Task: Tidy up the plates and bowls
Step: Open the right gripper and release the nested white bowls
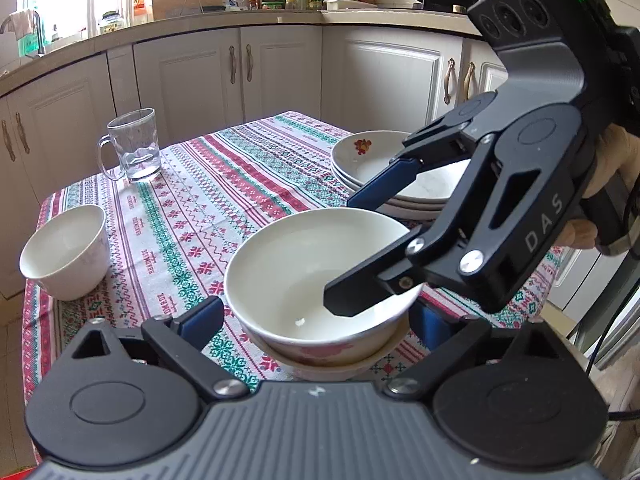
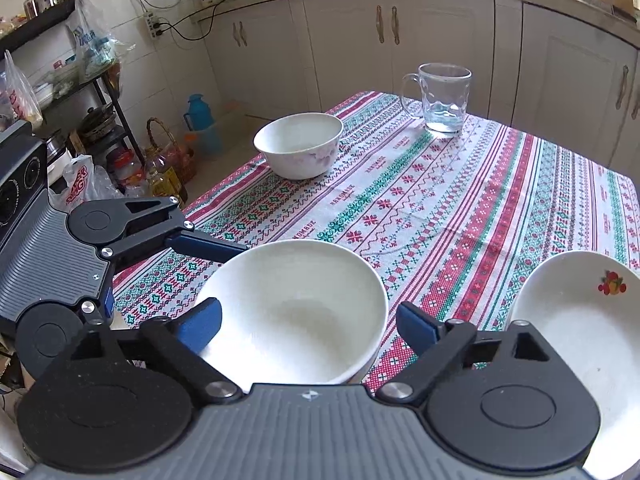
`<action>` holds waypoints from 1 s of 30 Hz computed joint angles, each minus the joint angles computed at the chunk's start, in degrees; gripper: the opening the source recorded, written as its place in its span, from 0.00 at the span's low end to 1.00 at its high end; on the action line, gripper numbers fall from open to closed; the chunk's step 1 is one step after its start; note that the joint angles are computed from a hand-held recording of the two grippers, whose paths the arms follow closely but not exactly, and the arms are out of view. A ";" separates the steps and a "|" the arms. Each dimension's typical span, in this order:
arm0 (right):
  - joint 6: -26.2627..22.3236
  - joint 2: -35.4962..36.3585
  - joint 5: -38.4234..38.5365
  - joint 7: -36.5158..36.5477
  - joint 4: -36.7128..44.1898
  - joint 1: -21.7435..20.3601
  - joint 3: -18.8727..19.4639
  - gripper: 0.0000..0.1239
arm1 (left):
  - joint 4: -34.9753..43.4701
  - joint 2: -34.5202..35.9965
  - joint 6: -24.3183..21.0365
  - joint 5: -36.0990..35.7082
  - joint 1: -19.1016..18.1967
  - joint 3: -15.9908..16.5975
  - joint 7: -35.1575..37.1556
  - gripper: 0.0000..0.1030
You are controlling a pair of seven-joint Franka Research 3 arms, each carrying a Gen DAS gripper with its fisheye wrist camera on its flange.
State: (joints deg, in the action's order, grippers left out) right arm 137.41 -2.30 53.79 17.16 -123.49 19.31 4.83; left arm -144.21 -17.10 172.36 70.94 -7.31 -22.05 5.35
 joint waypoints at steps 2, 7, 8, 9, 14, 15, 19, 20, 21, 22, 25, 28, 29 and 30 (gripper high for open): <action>0.73 -0.43 0.15 -0.44 -0.57 0.04 0.03 0.79 | -0.64 -0.57 0.29 -1.15 -0.45 0.46 0.95 0.96; 2.87 -2.18 0.58 -0.99 -2.76 0.07 -0.30 0.80 | -2.76 -2.62 0.39 -5.18 -0.70 0.37 3.32 0.96; 3.34 -2.64 0.80 -1.23 -3.34 0.09 -0.44 0.80 | -3.24 -3.14 0.50 -5.83 -0.51 0.13 3.52 0.96; 3.82 -3.05 0.86 -1.28 -3.90 0.09 -0.56 0.80 | -3.64 -3.62 0.42 -6.49 -0.29 -0.20 3.71 0.96; 5.17 -4.44 2.25 -1.42 -5.97 0.14 -1.38 0.80 | -5.28 -5.82 0.33 -9.02 1.02 -1.97 4.41 0.96; 5.21 -4.58 2.47 -1.44 -6.21 0.16 -1.48 0.80 | -5.49 -6.18 0.42 -9.30 1.39 -2.35 4.48 0.96; 5.70 -4.60 2.22 -1.27 -6.63 0.33 -1.48 0.80 | -6.52 -7.94 0.79 -10.37 2.76 -3.80 4.57 0.96; 5.82 -4.55 2.23 -1.32 -6.75 0.39 -1.47 0.80 | -6.88 -8.49 0.91 -10.69 3.03 -4.02 4.65 0.96; 5.95 -4.48 1.91 -0.84 -6.78 0.38 -1.43 0.80 | -7.30 -9.05 1.07 -11.00 3.31 -4.23 4.79 0.96; 5.79 -4.49 1.88 -0.61 -6.69 0.37 -1.48 0.80 | -7.80 -9.68 1.15 -11.49 3.43 -4.28 5.14 0.96; 5.12 -4.97 2.55 -0.28 -6.04 0.39 -1.65 0.80 | -9.39 -11.37 1.60 -13.32 3.92 -4.11 6.55 0.96; 5.55 -5.24 0.85 0.56 -4.61 0.79 -1.12 0.81 | -11.11 -13.66 2.17 -14.40 6.32 -5.35 6.71 0.96; 5.60 -5.13 0.05 0.81 -3.87 1.00 -0.93 0.81 | -11.68 -14.37 2.33 -14.76 7.12 -5.67 6.83 0.96; 5.58 -4.88 -0.61 0.96 -3.05 1.23 -0.76 0.81 | -12.24 -15.14 2.70 -14.91 8.28 -6.24 6.70 0.96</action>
